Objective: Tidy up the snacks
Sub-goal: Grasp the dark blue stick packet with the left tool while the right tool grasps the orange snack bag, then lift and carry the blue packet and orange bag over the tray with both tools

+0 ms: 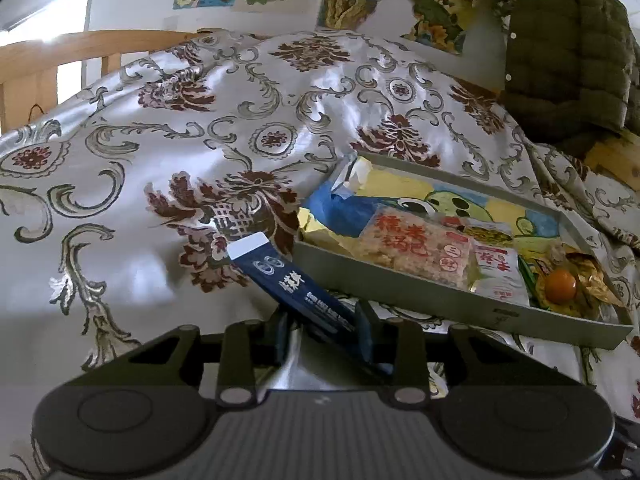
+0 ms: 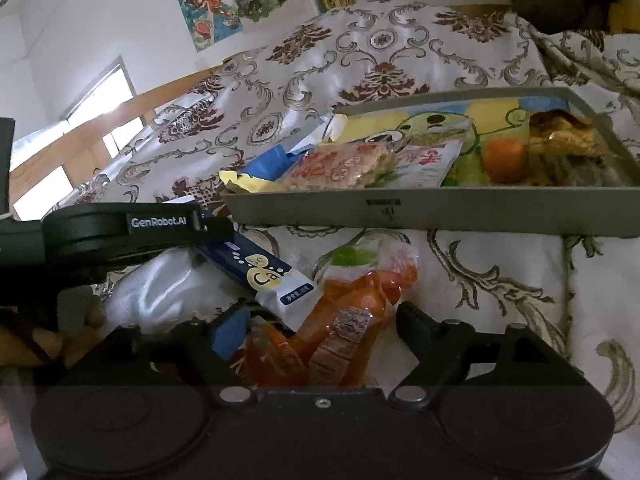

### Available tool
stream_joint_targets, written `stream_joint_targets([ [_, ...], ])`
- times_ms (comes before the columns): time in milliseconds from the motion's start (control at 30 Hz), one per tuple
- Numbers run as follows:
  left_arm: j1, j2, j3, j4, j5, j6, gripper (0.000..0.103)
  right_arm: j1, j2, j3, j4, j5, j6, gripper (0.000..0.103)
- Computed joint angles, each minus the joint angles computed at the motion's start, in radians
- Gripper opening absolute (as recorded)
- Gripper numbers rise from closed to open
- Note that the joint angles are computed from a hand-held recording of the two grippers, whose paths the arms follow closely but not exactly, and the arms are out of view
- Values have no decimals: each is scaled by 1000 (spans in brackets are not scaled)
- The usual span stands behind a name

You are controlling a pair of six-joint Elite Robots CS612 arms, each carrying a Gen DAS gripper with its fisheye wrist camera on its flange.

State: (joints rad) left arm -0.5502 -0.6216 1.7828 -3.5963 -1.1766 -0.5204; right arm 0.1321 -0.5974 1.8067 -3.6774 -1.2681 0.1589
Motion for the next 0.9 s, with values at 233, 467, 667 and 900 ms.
stream_joint_targets([
  [233, 3, 8, -18, 24, -8, 9, 39, 8, 11, -6, -27, -31, 2, 73],
  [467, -3, -13, 0, 44, 5, -29, 30, 10, -3, 10, -28, -65, 58, 66],
  [667, -22, -48, 43, 45, 43, -37, 26, 7, -39, 55, 3, -79, 58, 64],
  [900, -55, -84, 98, -13, 56, -2, 18, -5, -90, 137, 6, -94, 18, 64],
])
